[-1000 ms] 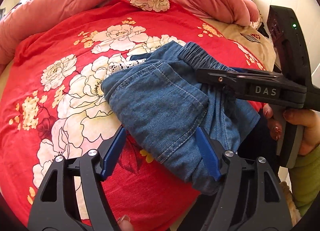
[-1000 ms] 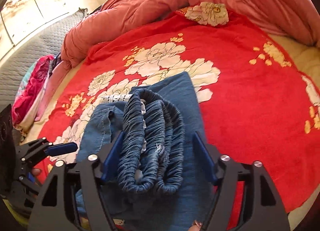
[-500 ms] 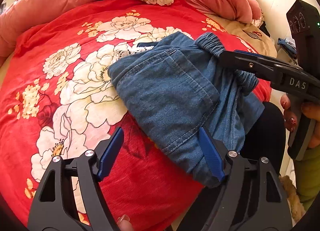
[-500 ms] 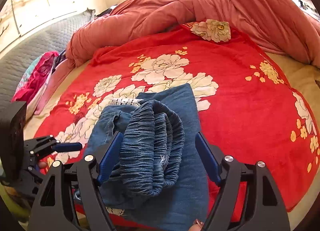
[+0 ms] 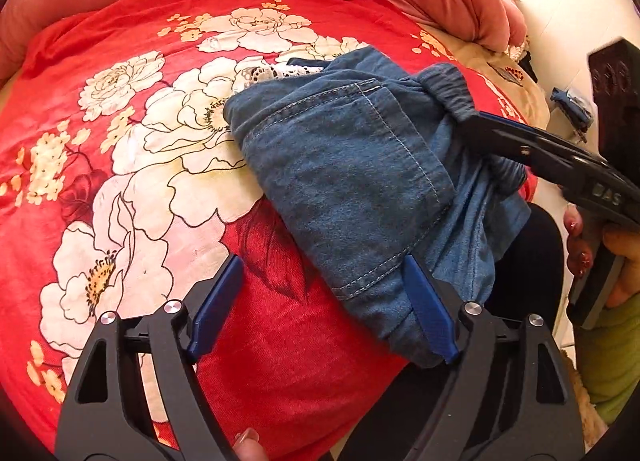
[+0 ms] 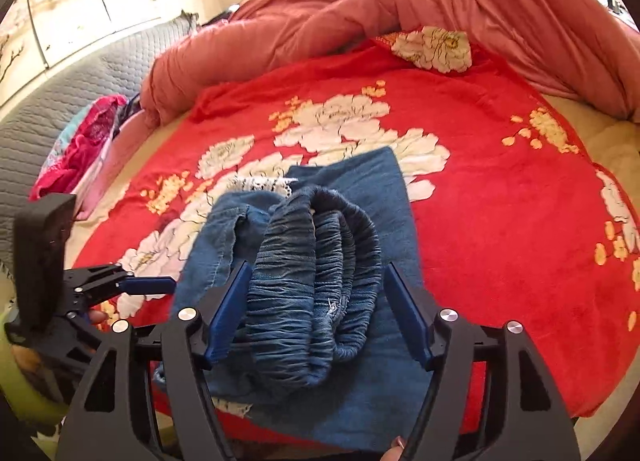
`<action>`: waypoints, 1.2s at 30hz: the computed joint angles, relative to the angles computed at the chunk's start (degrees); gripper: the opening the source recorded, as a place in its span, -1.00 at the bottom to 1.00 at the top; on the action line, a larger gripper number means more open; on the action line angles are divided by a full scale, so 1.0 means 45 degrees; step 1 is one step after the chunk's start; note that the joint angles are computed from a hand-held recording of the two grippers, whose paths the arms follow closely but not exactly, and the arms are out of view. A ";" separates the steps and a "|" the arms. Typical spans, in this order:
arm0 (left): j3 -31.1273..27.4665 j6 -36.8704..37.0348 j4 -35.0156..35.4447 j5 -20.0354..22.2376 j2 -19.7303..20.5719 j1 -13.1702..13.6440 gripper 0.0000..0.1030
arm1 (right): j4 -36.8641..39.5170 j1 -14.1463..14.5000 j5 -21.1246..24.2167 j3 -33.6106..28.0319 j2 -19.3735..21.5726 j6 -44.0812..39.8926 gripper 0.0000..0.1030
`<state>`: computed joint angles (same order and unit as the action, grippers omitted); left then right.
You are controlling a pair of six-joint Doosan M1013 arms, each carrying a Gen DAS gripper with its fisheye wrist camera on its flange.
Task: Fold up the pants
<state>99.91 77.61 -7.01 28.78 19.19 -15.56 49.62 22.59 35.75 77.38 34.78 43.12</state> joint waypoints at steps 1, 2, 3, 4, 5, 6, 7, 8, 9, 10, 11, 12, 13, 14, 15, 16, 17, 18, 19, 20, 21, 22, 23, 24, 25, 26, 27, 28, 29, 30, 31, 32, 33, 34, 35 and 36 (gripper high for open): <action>0.0021 0.0138 -0.0196 0.0028 -0.0018 0.0035 0.46 | 0.0249 -0.0036 -0.0039 0.0140 -0.0101 -0.0240 0.30; 0.0043 0.0148 -0.0272 0.0059 -0.0038 0.0060 0.46 | 0.0547 -0.0074 -0.0168 0.0338 -0.0236 -0.0535 0.30; 0.0068 0.0178 -0.0347 0.0051 -0.0062 0.0082 0.46 | 0.0938 -0.0135 -0.0336 0.0641 -0.0439 -0.0973 0.30; 0.0130 0.0252 -0.0525 -0.0028 -0.0118 0.0130 0.46 | 0.1282 -0.0209 -0.0280 0.0845 -0.0569 -0.1359 0.30; 0.0234 0.0312 -0.0712 -0.0225 -0.0209 0.0177 0.46 | 0.1492 -0.0273 -0.0160 0.0979 -0.0654 -0.1570 0.30; 0.0301 0.0293 -0.0734 -0.0343 -0.0271 0.0214 0.46 | 0.1798 -0.0355 0.0025 0.1189 -0.0782 -0.1897 0.30; 0.0382 0.0002 -0.0477 -0.0462 -0.0368 0.0229 0.46 | 0.1986 -0.0392 0.0142 0.1332 -0.0869 -0.2157 0.30; 0.0432 -0.0165 -0.0349 -0.0533 -0.0445 0.0259 0.46 | 0.2308 -0.0438 0.0353 0.1598 -0.1032 -0.2804 0.30; 0.0479 -0.0212 -0.0369 -0.0617 -0.0522 0.0306 0.45 | 0.2412 -0.0446 0.0557 0.1753 -0.1134 -0.3236 0.29; 0.0528 -0.0219 -0.0480 -0.0739 -0.0619 0.0374 0.45 | 0.2448 -0.0435 0.0638 0.1853 -0.1202 -0.3463 0.27; 0.0529 -0.0501 -0.0266 -0.0808 -0.0688 0.0403 0.45 | 0.2471 -0.0386 0.0729 0.2010 -0.1304 -0.3813 0.18; 0.0511 -0.0812 0.0052 -0.0847 -0.0727 0.0406 0.44 | 0.2430 -0.0309 0.0848 0.2131 -0.1384 -0.4168 0.14; 0.0440 -0.0965 0.0272 -0.0868 -0.0749 0.0425 0.44 | 0.2397 -0.0249 0.0963 0.2200 -0.1430 -0.4426 0.11; 0.0355 -0.1005 0.0361 -0.0872 -0.0743 0.0451 0.44 | 0.2316 -0.0136 0.1184 0.2264 -0.1468 -0.4773 0.09; 0.0233 -0.1035 0.0427 -0.0865 -0.0720 0.0465 0.44 | 0.2215 -0.0063 0.1356 0.2264 -0.1471 -0.4872 0.07; 0.0130 -0.0776 0.0216 -0.0830 -0.0675 0.0486 0.44 | 0.2107 0.0005 0.1496 0.2241 -0.1454 -0.4890 0.03; 0.0017 -0.0275 -0.0228 -0.0814 -0.0614 0.0536 0.44 | 0.1956 0.0114 0.1738 0.2182 -0.1403 -0.4849 0.00; -0.0172 0.0162 -0.0620 -0.0737 -0.0486 0.0572 0.43 | 0.1906 0.0172 0.1803 0.2172 -0.1380 -0.4784 -0.01; -0.0377 0.0388 -0.0780 -0.0580 -0.0332 0.0609 0.42 | 0.1746 0.0252 0.1803 0.2118 -0.1333 -0.4547 -0.04; -0.0576 0.0618 -0.0942 -0.0416 -0.0171 0.0643 0.36 | 0.1509 0.0359 0.1678 0.2078 -0.1301 -0.4259 -0.08; -0.0748 0.0765 -0.1035 -0.0274 -0.0027 0.0661 0.28 | 0.1318 0.0454 0.1526 0.2047 -0.1277 -0.4026 -0.09; -0.0985 0.0981 -0.1164 -0.0060 0.0172 0.0674 0.26 | 0.1174 0.0544 0.1242 0.2050 -0.1285 -0.3814 -0.09; -0.1170 0.1258 -0.1327 0.0101 0.0341 0.0701 0.20 | 0.1157 0.0595 0.1062 0.2062 -0.1291 -0.3741 -0.09; -0.1418 0.1174 -0.1117 0.0315 0.0554 0.0686 0.13 | 0.1017 0.0667 0.0836 0.2023 -0.1281 -0.3527 -0.09; -0.1533 0.1042 -0.0913 0.0435 0.0668 0.0674 0.11 | 0.0676 0.0784 0.0573 0.1912 -0.1230 -0.3240 -0.08; -0.1678 0.0876 -0.0683 0.0562 0.0806 0.0666 0.09 | 0.0319 0.0861 0.0429 0.1825 -0.1168 -0.2948 -0.08; -0.1799 0.0577 -0.0371 0.0687 0.0922 0.0660 0.09 | -0.0331 0.0970 0.0268 0.1681 -0.1063 -0.2313 -0.09; -0.1940 0.0315 -0.0141 0.0827 0.1063 0.0671 0.09 | -0.0368 0.0970 0.0339 0.1595 -0.0985 -0.2224 -0.19; -0.2017 0.0344 -0.0125 0.0901 0.1146 0.0688 0.09 | -0.0092 0.0952 0.0483 0.1569 -0.0899 -0.2477 -0.57; -0.2064 0.0337 -0.0074 0.0950 0.1207 0.0700 0.09 | -0.0030 0.0946 0.0665 0.1540 -0.0839 -0.2650 -0.70; -0.2134 0.0360 -0.0084 0.1038 0.1288 0.0721 0.09 | -0.0008 0.0921 0.0874 0.1547 -0.0828 -0.2791 -0.74; -0.2180 0.0476 -0.0166 0.1105 0.1341 0.0746 0.09 | 0.0091 0.0881 0.0964 0.1589 -0.0860 -0.3012 -0.76; -0.2203 0.0566 -0.0208 0.1120 0.1379 0.0752 0.10 | 0.0270 0.0824 0.0966 0.1741 -0.0984 -0.3364 -0.77; -0.2219 0.0627 -0.0215 0.1123 0.1399 0.0758 0.11 | 0.0445 0.0776 0.0965 0.1828 -0.1050 -0.3494 -0.80; -0.2229 0.0683 -0.0232 0.1116 0.1416 0.0766 0.13 | 0.0635 0.0657 0.1183 0.1937 -0.1137 -0.3530 -0.83; -0.2251 0.0757 -0.0311 0.1121 0.1439 0.0792 0.16 | 0.0598 0.0583 0.1368 0.2002 -0.1179 -0.3416 -0.85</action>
<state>89.78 81.02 -8.40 33.83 25.66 -12.00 52.31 25.21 41.91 86.39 29.48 27.74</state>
